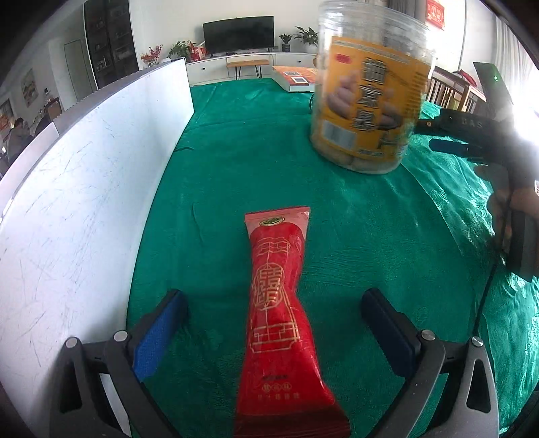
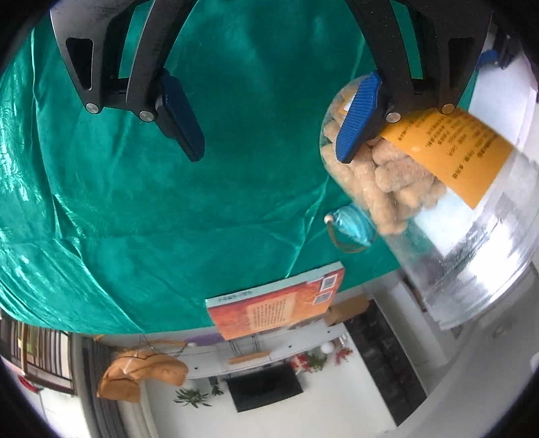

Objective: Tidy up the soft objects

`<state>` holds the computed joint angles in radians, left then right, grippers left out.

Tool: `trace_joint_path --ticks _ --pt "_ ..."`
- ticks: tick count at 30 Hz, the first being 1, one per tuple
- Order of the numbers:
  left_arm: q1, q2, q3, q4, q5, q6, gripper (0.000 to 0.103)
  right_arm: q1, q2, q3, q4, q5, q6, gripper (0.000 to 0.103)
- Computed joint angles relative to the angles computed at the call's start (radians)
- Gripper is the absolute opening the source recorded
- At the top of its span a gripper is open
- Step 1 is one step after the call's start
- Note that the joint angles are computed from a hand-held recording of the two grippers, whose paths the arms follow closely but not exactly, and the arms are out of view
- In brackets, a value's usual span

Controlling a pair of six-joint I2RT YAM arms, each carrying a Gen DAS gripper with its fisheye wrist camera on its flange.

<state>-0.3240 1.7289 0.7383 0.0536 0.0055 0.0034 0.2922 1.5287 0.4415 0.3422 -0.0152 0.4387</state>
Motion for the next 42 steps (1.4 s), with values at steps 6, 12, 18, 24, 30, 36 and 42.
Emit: trace_joint_path --ticks 6,12,18,24,30,36,42 --pt "-0.001 0.0 -0.001 0.001 -0.001 -0.001 0.103 -0.049 -0.035 0.047 -0.144 -0.213 -0.134 0.081" --pt "-0.001 -0.003 -0.006 0.004 -0.001 -0.001 0.103 -0.306 0.098 0.389 -0.495 -0.418 0.082 0.083" --pt "-0.001 -0.003 -0.004 0.0 0.001 -0.001 0.103 -0.208 0.417 0.935 -0.9 -0.509 -0.058 0.083" --pt "-0.006 -0.002 0.0 -0.002 -0.001 -0.005 0.103 -0.104 0.704 1.385 -1.24 -0.458 -0.246 0.083" --pt "-0.006 -0.001 0.0 -0.001 -0.001 -0.004 0.103 -0.058 0.906 1.638 -1.455 -0.376 -0.313 0.08" --pt "-0.01 -0.002 0.004 -0.007 -0.003 -0.008 0.103 -0.07 0.854 1.562 -1.371 -0.267 -0.243 0.051" --pt "-0.007 -0.001 0.002 -0.004 -0.002 -0.006 0.103 -0.184 0.571 1.156 -1.241 -0.206 -0.235 0.051"
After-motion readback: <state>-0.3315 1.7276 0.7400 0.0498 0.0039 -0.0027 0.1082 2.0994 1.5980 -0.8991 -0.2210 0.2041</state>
